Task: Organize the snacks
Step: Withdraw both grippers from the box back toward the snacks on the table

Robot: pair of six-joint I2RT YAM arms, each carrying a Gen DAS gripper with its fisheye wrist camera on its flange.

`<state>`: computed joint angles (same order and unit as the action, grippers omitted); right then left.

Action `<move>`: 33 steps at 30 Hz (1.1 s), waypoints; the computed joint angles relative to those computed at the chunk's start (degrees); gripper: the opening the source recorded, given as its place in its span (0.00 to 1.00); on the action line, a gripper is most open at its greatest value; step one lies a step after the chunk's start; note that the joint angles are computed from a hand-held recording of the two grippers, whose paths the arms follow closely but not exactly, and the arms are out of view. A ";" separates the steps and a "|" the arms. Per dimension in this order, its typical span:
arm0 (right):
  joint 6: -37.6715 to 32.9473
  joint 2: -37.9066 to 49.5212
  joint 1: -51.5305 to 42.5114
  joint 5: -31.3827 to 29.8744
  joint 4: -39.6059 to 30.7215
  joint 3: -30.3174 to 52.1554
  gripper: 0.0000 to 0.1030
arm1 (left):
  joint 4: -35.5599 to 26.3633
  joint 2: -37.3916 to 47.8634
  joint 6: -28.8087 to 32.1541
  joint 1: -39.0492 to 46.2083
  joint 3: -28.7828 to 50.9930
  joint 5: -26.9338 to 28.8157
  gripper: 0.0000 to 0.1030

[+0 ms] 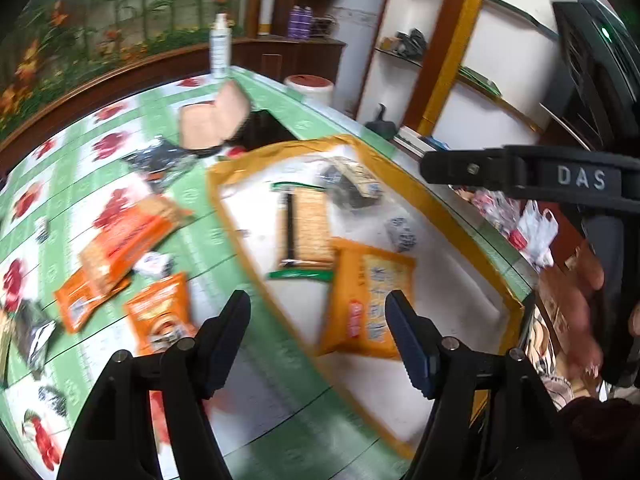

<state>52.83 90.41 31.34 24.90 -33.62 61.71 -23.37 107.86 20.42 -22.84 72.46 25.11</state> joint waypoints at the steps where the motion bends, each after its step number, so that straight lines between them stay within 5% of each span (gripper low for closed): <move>1: 0.28 0.25 0.46 0.05 0.63 0.20 0.73 | -0.21 -0.17 0.12 1.00 0.01 0.17 0.67; 9: 2.35 4.59 3.27 -3.06 4.55 4.34 0.73 | -2.11 -0.20 1.49 9.68 1.04 1.47 0.68; 19: -2.96 18.76 8.56 -5.08 -0.10 22.40 0.74 | -7.05 3.95 4.92 23.96 8.25 2.07 0.68; 25: -3.87 27.69 10.65 -7.93 -3.93 33.68 0.74 | -14.78 16.42 6.74 31.30 26.86 -1.93 0.76; 33: 0.37 30.49 13.12 -7.48 -5.37 35.10 0.74 | -26.63 37.36 12.74 31.48 58.58 -12.13 0.80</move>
<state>53.20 120.90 44.46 17.42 -38.99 96.81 -50.00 145.23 33.16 8.64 131.04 12.97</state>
